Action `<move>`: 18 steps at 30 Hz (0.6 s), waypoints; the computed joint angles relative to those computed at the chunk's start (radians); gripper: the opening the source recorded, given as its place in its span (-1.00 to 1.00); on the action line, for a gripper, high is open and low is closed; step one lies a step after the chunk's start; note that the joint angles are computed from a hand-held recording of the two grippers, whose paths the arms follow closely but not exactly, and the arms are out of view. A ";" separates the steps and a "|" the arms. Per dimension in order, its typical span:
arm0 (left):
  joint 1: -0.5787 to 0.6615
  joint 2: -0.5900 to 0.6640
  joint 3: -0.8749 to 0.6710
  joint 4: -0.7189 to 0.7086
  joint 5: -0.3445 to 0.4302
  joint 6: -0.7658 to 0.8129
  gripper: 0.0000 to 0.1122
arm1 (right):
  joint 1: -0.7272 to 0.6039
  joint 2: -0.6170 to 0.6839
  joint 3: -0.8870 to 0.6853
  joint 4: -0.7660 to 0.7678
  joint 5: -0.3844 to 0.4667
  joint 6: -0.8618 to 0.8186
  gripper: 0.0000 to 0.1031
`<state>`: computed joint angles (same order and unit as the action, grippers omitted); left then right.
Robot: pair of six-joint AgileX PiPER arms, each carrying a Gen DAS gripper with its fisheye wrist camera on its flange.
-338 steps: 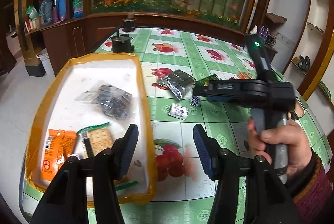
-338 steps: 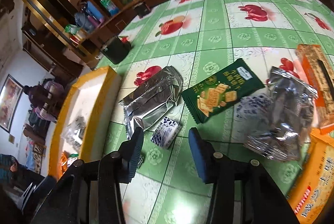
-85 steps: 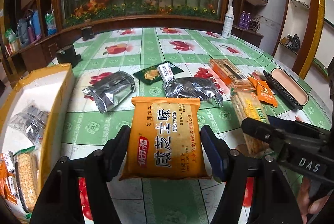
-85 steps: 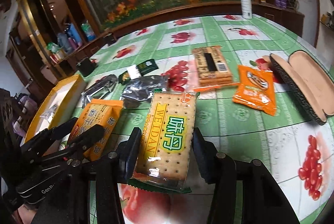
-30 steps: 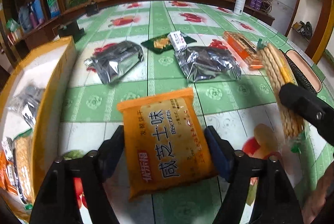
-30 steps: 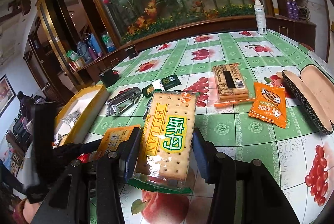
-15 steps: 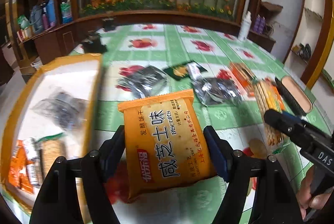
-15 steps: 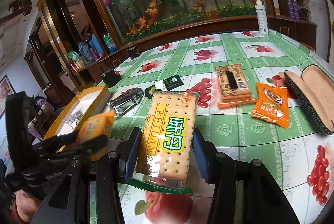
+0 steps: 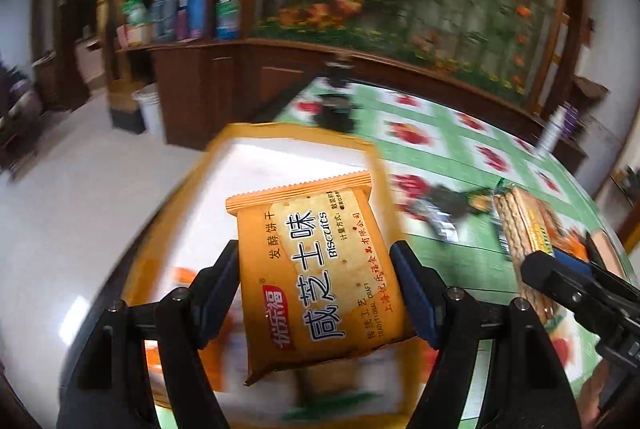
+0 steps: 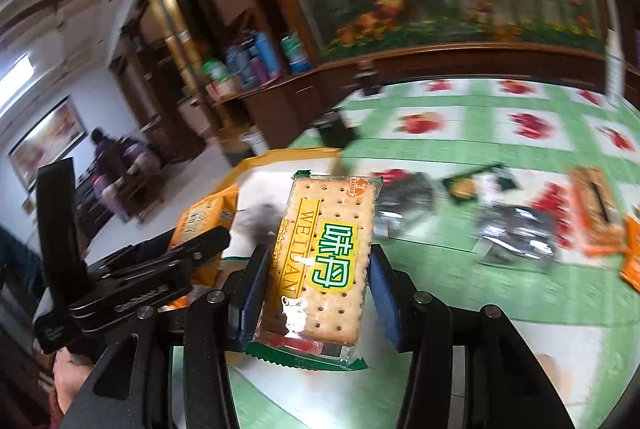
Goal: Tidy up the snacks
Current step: 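Release the orange bag into the box with left gripper while right gripper releases crackers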
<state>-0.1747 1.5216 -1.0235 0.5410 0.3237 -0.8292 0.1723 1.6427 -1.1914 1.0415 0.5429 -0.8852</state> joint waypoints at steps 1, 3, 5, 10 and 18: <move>0.030 -0.005 0.010 -0.033 -0.009 0.032 0.31 | 0.026 0.016 -0.020 -0.017 -0.003 0.022 0.03; 0.077 -0.010 0.026 -0.081 -0.017 0.088 0.31 | 0.083 0.058 -0.073 -0.069 -0.010 0.089 0.03; 0.109 -0.005 0.037 -0.099 -0.025 0.109 0.31 | 0.133 0.117 -0.144 -0.131 -0.007 0.175 0.03; 0.157 0.014 0.057 -0.200 -0.047 0.219 0.31 | 0.211 0.282 -0.350 -0.314 0.025 0.398 0.03; 0.169 0.029 0.055 -0.217 -0.051 0.232 0.25 | 0.235 0.415 -0.524 -0.447 0.077 0.568 0.04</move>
